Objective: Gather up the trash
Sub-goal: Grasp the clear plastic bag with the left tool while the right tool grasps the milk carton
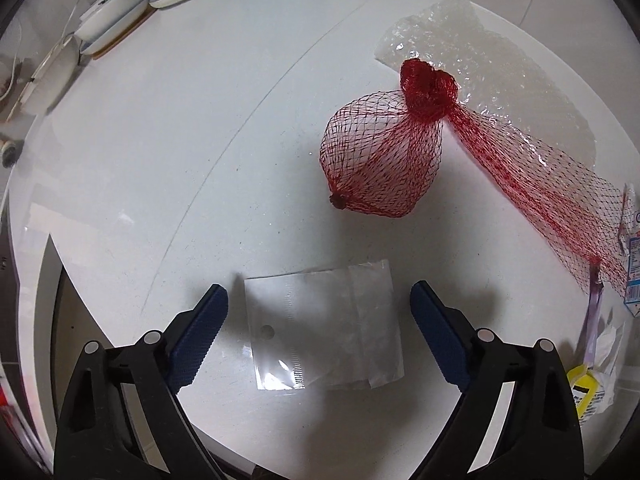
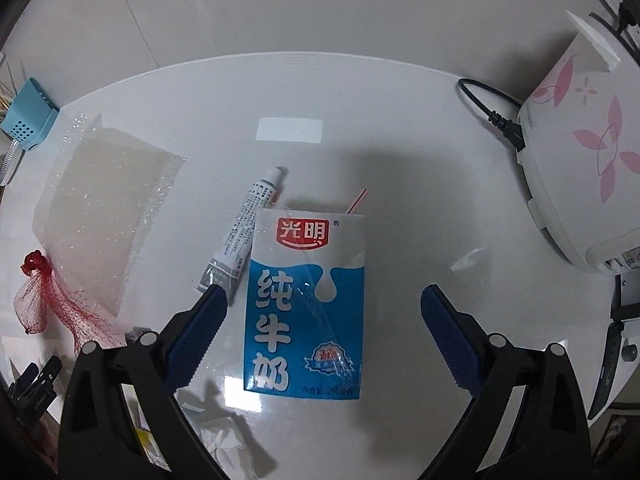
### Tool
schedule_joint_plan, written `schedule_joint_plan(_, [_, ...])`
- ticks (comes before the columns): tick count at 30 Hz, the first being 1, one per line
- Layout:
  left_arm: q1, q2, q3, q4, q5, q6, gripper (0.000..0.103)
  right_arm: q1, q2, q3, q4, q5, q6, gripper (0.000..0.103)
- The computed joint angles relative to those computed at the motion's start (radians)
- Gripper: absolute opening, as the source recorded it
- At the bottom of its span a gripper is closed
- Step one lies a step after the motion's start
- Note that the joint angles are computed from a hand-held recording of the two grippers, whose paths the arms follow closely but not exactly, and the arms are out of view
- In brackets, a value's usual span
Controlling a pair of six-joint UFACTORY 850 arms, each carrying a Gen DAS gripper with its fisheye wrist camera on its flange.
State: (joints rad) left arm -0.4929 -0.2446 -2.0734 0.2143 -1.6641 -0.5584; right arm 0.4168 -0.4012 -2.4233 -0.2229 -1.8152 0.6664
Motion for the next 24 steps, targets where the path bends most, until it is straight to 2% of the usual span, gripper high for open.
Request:
schedule_joint_plan(2, [-0.005, -0.015, -0.025, -0.002, -0.016, 0.008, 0.082, -0.011, -0.012, -0.007, 0.024, -0.012, 0.002, 0.088])
schedule_joint_plan(5, [-0.006, -0.038, -0.065, -0.026, -0.048, 0.013, 0.066, -0.025, -0.019, -0.004, 0.048, -0.019, 0.008, 0.082])
schedule_joint_plan(7, [-0.002, -0.06, -0.104, -0.041, -0.08, 0.014, 0.047, -0.03, -0.02, 0.004, 0.061, -0.022, 0.01, 0.078])
schedule_joint_plan(8, [-0.004, -0.071, -0.122, -0.047, -0.099, 0.013, 0.043, -0.034, -0.02, 0.008, 0.068, -0.022, 0.009, 0.075])
schedule_joint_plan(10, [-0.006, -0.085, -0.144, -0.051, -0.123, 0.017, 0.026, -0.039, -0.018, 0.018, 0.082, -0.024, 0.008, 0.071])
schedule_joint_plan(12, [-0.016, -0.094, -0.157, -0.037, -0.135, 0.017, 0.024, -0.044, -0.019, 0.023, 0.1, -0.032, 0.007, 0.06])
schedule_joint_plan(17, [-0.039, -0.097, -0.168, -0.02, -0.124, -0.021, 0.022, -0.047, -0.008, 0.045, 0.122, -0.017, 0.019, 0.06])
schedule_joint_plan(20, [-0.054, -0.075, -0.147, -0.005, -0.111, -0.042, 0.017, -0.049, 0.012, 0.067, 0.123, 0.006, 0.013, 0.06])
schedule_joint_plan(24, [-0.068, -0.085, -0.182, 0.009, -0.109, -0.054, 0.014, -0.05, 0.04, 0.094, 0.13, 0.032, 0.008, 0.06])
